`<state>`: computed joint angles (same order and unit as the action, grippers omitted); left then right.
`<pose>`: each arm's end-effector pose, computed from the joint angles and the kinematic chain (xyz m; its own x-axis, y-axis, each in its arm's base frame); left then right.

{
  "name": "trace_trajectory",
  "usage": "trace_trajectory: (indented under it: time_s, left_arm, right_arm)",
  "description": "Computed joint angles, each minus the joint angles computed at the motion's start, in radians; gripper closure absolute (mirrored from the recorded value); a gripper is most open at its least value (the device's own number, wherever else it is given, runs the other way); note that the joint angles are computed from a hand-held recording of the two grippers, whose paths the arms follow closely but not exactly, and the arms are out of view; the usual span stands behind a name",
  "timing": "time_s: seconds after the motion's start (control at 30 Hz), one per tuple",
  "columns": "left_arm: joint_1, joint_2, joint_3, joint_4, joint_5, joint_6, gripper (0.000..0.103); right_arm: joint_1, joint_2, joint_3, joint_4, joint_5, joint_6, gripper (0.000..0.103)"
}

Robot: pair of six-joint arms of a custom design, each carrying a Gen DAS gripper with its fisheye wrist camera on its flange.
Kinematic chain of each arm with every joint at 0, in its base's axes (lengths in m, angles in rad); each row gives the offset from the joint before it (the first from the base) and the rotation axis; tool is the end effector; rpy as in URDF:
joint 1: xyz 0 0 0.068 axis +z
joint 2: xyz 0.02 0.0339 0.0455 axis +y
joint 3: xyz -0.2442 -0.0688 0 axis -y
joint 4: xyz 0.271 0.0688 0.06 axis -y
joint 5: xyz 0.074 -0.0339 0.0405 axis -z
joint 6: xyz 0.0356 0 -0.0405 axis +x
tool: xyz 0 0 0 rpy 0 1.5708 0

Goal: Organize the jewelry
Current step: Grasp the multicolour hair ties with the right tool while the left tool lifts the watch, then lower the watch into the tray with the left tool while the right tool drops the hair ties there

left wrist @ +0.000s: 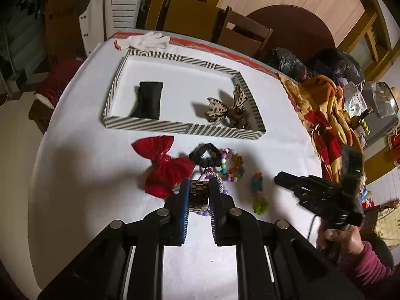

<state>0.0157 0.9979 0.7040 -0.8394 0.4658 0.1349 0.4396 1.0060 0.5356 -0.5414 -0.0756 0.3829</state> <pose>0.2094 -0.0127 0.2018 -0.8738 0.1065 -0.4745 0.2964 0.8901 -0.3462 0.1944 0.0944 0.1576 -0.8837 -0.0039 -0.4680 -0.1406 0.9560 0.2575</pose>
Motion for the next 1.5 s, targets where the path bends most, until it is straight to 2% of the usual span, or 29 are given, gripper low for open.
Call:
trace_trajectory:
  time_s: [0.13, 0.17, 0.2, 0.23, 0.27, 0.3, 0.37, 0.57, 0.67, 0.73, 0.77, 0.8, 0.93, 0.97, 1.03, 1.13, 1.43, 1.5]
  left_arm:
    - [-0.007, -0.005, 0.019, -0.007, 0.000, -0.012, 0.076]
    - [-0.008, -0.005, 0.026, -0.008, 0.001, -0.016, 0.076]
    - [-0.010, -0.005, 0.034, -0.009, 0.001, -0.019, 0.076]
    - [-0.011, -0.003, 0.041, -0.011, 0.001, -0.020, 0.076]
    - [-0.012, -0.002, 0.048, -0.013, 0.001, -0.021, 0.076]
    - [-0.014, 0.001, 0.060, -0.017, 0.001, -0.025, 0.076]
    - [-0.018, 0.005, 0.083, -0.021, -0.002, -0.030, 0.076]
    - [-0.024, 0.052, 0.178, -0.011, -0.003, -0.047, 0.076]
    - [-0.033, 0.091, 0.236, 0.006, -0.006, -0.061, 0.076]
    - [-0.040, 0.109, 0.269, 0.015, -0.010, -0.065, 0.076]
    - [-0.042, 0.120, 0.286, 0.017, -0.012, -0.066, 0.076]
    - [-0.045, 0.137, 0.312, 0.023, -0.014, -0.069, 0.076]
    - [-0.044, 0.201, 0.388, 0.040, -0.020, -0.074, 0.076]
    - [-0.046, 0.219, 0.406, 0.045, -0.023, -0.075, 0.076]
    - [-0.047, 0.260, 0.443, 0.052, -0.024, -0.078, 0.076]
    - [-0.053, 0.307, 0.482, 0.059, -0.023, -0.076, 0.076]
    - [-0.067, 0.399, 0.546, 0.062, -0.017, -0.056, 0.076]
    - [-0.072, 0.421, 0.560, 0.062, -0.016, -0.058, 0.076]
  right_arm:
    - [-0.004, 0.156, 0.024, 0.078, 0.024, -0.033, 0.053]
    - [-0.011, 0.192, 0.029, 0.098, 0.013, -0.034, 0.059]
    - [-0.016, 0.211, 0.022, 0.125, 0.001, -0.031, 0.076]
    - [-0.017, 0.207, 0.006, 0.151, -0.009, -0.030, 0.084]
    - [-0.014, 0.198, -0.002, 0.164, -0.001, -0.026, 0.099]
    - [-0.014, 0.202, 0.004, 0.153, 0.001, -0.027, 0.100]
    - [-0.048, 0.135, -0.019, 0.149, -0.058, -0.022, 0.102]
    - [-0.124, -0.037, 0.015, 0.038, -0.134, -0.046, 0.102]
    - [-0.132, 0.002, 0.078, -0.007, -0.141, -0.090, 0.102]
    - [-0.117, 0.055, 0.099, -0.021, -0.107, -0.101, 0.087]
    - [-0.092, 0.100, 0.106, -0.017, -0.068, -0.092, 0.069]
    - [-0.078, 0.120, 0.105, -0.014, -0.053, -0.086, 0.061]
    - [-0.014, 0.242, 0.076, 0.075, -0.007, -0.054, 0.061]
    - [-0.004, 0.283, 0.075, 0.100, 0.001, -0.047, 0.064]
    - [0.020, 0.277, 0.056, 0.139, 0.037, -0.042, 0.085]
    - [0.014, 0.266, 0.061, 0.124, 0.017, -0.034, 0.092]
    - [-0.106, 0.037, 0.062, 0.035, -0.147, -0.009, 0.092]
    - [-0.125, 0.030, 0.093, 0.022, -0.167, -0.009, 0.092]
